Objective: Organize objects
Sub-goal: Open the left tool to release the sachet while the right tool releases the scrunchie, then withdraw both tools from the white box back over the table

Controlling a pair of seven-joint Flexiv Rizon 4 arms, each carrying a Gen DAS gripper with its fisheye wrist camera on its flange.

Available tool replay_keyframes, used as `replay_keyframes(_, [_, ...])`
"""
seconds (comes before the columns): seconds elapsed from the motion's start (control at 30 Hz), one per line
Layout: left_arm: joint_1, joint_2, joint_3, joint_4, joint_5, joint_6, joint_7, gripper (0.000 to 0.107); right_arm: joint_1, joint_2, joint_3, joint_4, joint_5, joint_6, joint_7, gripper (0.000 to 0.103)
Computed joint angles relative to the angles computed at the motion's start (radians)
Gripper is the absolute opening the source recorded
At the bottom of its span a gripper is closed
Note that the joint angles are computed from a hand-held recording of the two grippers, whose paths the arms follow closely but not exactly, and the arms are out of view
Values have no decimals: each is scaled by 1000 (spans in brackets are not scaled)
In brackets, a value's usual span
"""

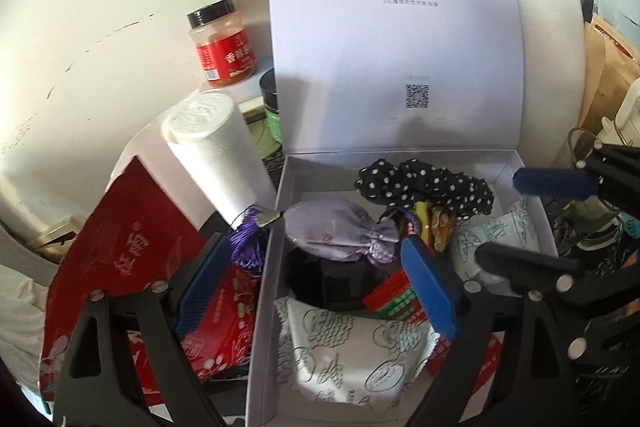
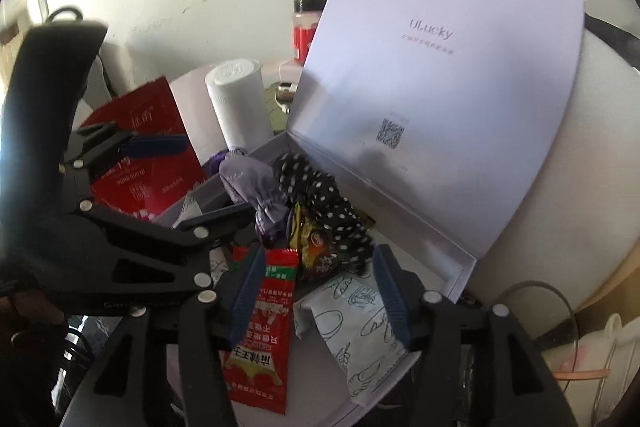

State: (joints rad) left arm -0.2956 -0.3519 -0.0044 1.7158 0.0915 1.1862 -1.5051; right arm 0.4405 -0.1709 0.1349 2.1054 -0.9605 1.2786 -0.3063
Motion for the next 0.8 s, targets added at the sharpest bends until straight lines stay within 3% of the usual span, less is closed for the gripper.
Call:
replay_keyframes(0.13, [9, 16, -1, 18, -7, 6, 5, 87, 7, 9, 0, -4, -44, -39, 29, 63])
replay_keyframes(0.4, [15, 67, 13, 55, 17, 31, -22, 95, 11, 31, 10, -9, -121, -91, 109, 63])
replay_keyframes(0.57, [37, 106, -4, 100, -12, 54, -8, 96, -2, 61, 16, -1, -229, -142, 232, 74])
replay_keyframes(0.8, [43, 157, -1, 138, 2, 72, -41, 96, -13, 96, 57, 4, -197, -210, 254, 82])
